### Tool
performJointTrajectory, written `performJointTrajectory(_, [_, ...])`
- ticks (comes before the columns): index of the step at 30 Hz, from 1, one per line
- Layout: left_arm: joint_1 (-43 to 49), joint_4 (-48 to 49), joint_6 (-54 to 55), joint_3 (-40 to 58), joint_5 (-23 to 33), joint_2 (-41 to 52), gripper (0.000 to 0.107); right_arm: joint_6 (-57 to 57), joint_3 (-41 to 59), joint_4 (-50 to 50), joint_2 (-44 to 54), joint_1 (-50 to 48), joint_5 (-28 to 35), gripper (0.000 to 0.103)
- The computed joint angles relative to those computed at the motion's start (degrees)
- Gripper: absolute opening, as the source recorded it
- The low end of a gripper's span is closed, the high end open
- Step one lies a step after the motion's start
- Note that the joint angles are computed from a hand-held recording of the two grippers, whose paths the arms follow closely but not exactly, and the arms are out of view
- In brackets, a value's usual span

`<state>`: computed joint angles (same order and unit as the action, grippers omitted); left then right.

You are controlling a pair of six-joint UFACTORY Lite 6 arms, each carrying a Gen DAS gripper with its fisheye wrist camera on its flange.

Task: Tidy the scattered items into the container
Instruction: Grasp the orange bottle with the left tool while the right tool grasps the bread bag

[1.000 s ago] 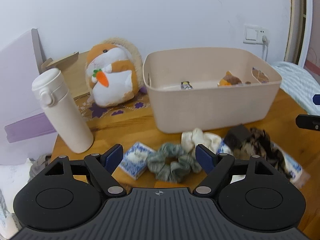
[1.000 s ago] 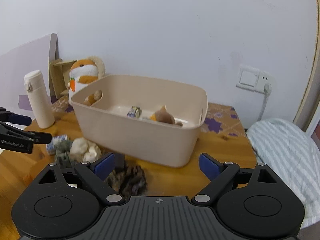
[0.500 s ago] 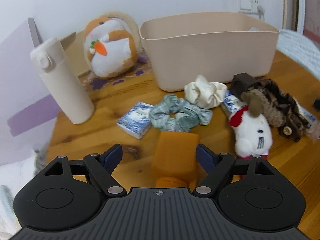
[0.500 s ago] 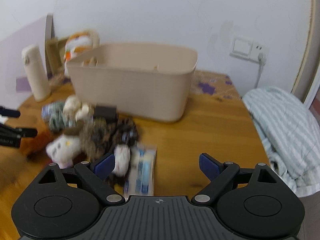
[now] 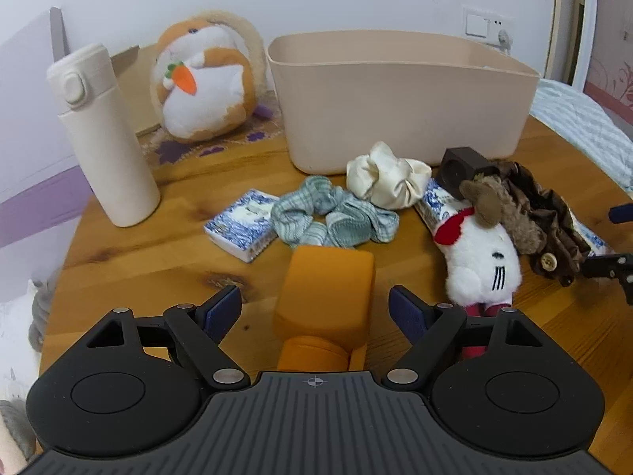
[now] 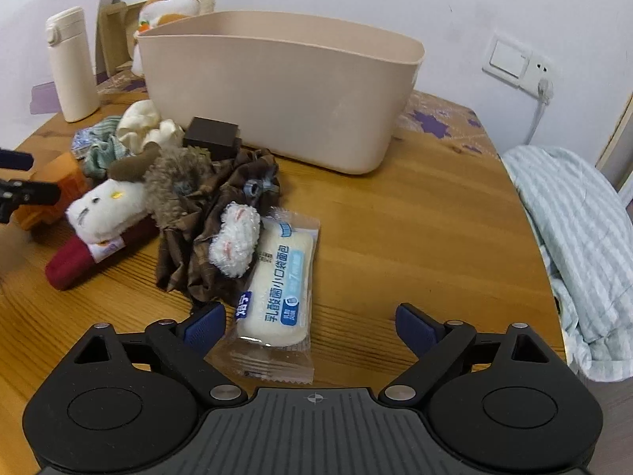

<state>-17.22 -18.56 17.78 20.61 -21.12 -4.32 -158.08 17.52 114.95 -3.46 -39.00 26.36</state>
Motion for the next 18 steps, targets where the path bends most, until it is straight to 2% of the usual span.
performJointTrajectory(6, [0.44,3.33,-4.21,2.68,-1.60,5.56,0.083,-6.31,2.44,9.71,4.26,2.96,-0.68,0.096])
performJointTrajectory(11, [0.96,6.34,-7.94,4.88,-2.11,10.07,0.083,-6.56,5.45,12.34,8.77,4.36,-0.21,0.096])
performJointTrajectory(14, [2.36,11.97,-14.33,5.48,-1.78,11.08,0.084,-6.74,6.56,13.68,10.42,4.93,0.38,0.097])
performJointTrajectory(16, [2.12,11.42,-13.79,6.14,-1.14,11.50,0.086,-7.66,6.79,14.55,11.35,4.99,1.22,0.101])
performJointTrajectory(18, [2.15,13.02,-14.55,6.56,-0.81,12.03,0.095,-7.75,7.52,13.50,13.01,4.24,2.69,0.103])
